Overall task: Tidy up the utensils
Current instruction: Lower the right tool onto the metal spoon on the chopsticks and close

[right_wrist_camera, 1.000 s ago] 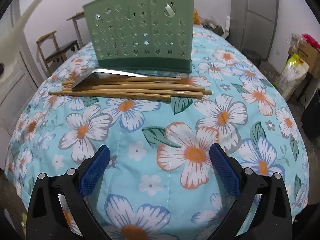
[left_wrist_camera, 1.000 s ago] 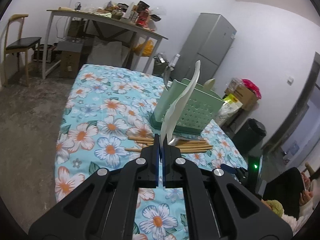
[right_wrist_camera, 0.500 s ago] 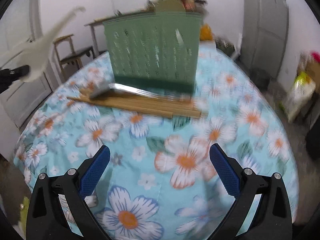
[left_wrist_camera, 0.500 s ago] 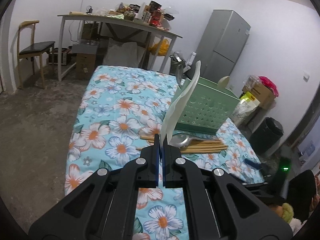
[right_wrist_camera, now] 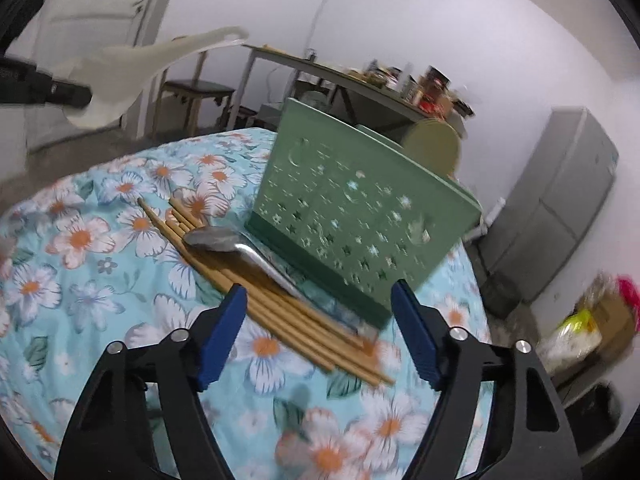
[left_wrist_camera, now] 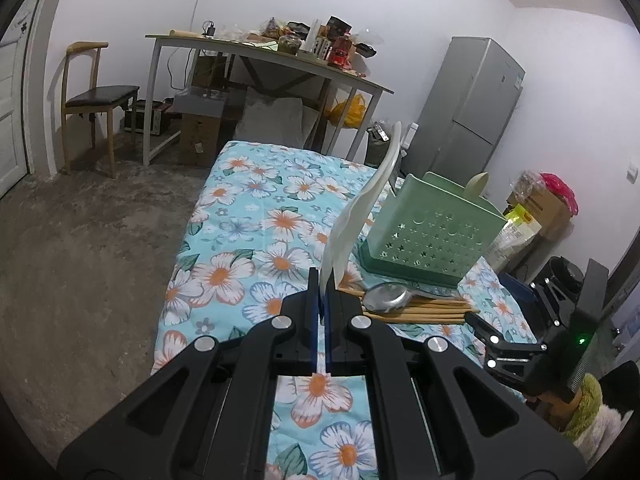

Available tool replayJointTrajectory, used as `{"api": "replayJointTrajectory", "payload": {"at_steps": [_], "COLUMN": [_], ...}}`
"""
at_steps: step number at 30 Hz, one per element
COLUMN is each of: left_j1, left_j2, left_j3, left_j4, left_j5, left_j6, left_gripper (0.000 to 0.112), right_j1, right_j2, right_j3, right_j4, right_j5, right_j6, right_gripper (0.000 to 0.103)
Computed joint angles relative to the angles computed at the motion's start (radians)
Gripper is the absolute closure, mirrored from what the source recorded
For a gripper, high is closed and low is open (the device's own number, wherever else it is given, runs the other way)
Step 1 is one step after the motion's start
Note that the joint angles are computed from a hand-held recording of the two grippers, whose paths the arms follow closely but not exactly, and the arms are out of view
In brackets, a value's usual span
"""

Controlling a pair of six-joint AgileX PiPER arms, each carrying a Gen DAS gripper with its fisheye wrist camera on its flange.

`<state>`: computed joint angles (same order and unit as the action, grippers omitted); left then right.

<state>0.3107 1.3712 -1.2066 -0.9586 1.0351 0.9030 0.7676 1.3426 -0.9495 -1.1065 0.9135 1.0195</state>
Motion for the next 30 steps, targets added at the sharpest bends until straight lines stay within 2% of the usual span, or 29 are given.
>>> {"api": "replayJointTrajectory", "payload": {"at_steps": [7, 13, 23, 27, 30], "left_j1": [-0.008, 0.018, 0.078, 0.087, 0.095], "left_j2": [0.04, 0.068, 0.097, 0.104, 0.101], "left_j3": [-0.01, 0.009, 0.046, 0.05, 0.063], "left_j4": [-0.028, -0.084, -0.156, -0.165, -0.168], "left_j5": [-0.024, -0.02, 0.005, 0.017, 0.022], "left_j6": [0.028, 0.096, 0.215, 0.227, 0.243], "left_gripper": [0.111, 0.111, 0.111, 0.111, 0.111], "right_j1": [0.008, 0.029, 0.088, 0.114, 0.128], "right_j2": [0.161, 0.249, 0.344, 0.375, 0.39], "right_j3": [-0.069, -0.112, -0.18, -0.191, -0.185], "right_j4": [-0.079, -0.119, -0.176, -0.198, -0.212], "right_j5": [0.016, 0.045, 0.1, 0.111, 0.116], "right_j6": [-0.087, -0.193, -0.413, -0.466, -0.492], "right_gripper": [0.05, 0.056, 0.059, 0.069, 0.084]}}
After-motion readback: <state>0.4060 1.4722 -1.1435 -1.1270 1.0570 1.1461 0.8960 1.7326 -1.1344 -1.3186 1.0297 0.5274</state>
